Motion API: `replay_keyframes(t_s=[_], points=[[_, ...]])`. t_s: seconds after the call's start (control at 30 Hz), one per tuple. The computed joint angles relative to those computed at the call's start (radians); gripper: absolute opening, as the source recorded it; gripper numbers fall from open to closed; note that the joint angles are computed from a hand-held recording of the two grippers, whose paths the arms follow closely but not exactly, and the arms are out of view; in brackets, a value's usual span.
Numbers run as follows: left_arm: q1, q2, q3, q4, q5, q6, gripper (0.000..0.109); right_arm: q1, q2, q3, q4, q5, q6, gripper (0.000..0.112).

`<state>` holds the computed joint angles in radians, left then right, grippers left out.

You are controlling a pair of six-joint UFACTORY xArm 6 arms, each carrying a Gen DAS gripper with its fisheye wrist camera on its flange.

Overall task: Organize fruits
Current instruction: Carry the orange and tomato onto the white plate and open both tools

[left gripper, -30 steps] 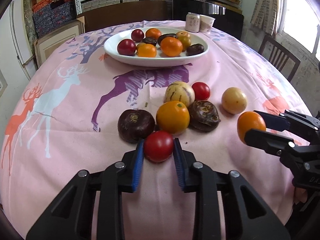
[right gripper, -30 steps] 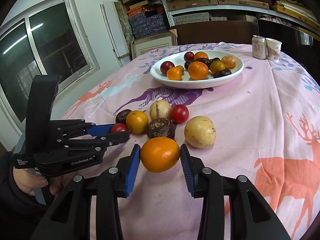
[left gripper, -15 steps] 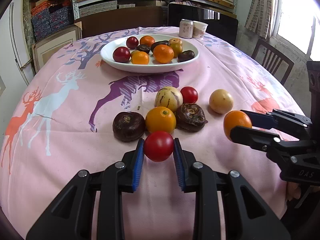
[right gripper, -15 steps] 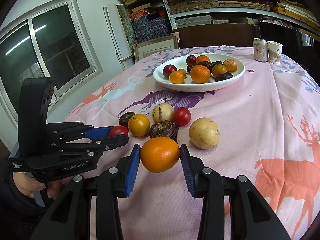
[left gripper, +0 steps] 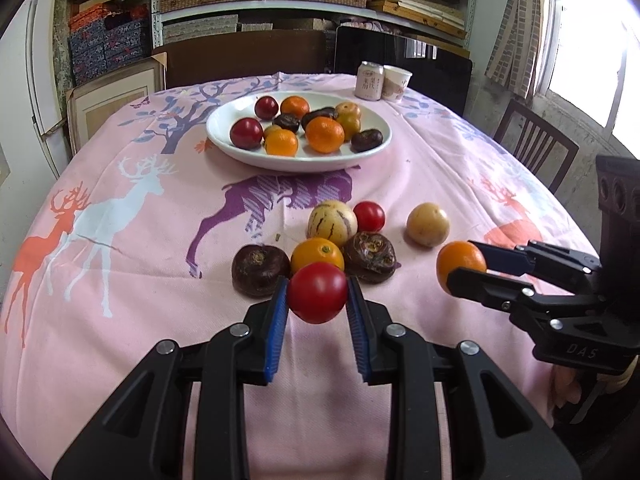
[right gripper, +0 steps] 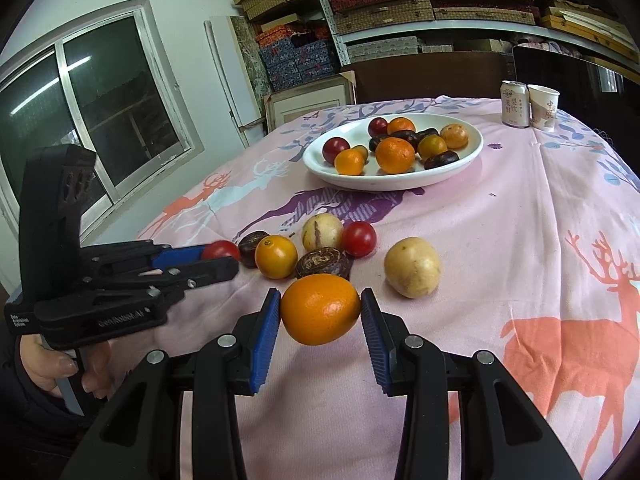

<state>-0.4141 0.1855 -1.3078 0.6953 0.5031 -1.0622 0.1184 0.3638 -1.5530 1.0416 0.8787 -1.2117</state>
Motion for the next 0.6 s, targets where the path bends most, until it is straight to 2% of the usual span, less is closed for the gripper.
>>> replay_keyframes(t_s=[0.13, 0.33, 0.5, 0.6], points=[[0.015, -0.022, 0.001, 0.006, -0.019, -0.005, 0.028, -0.003, 0.004, -0.033, -0.048, -0.034, 0.049, 0.041], [0.051, -0.011, -0.066, -0.008, -0.01, 0.036, 0.028, -0.018, 0.007, -0.141, 0.008, -0.061, -0.003, 0.041], [0.089, 0.066, -0.214, -0.046, 0.032, 0.1, 0.028, -0.011, 0.109, -0.341, 0.004, -0.102, 0.034, 0.041], [0.119, 0.155, -0.347, -0.1, 0.054, 0.153, 0.028, 0.007, 0.253, -0.559, -0.075, -0.113, 0.146, 0.041]])
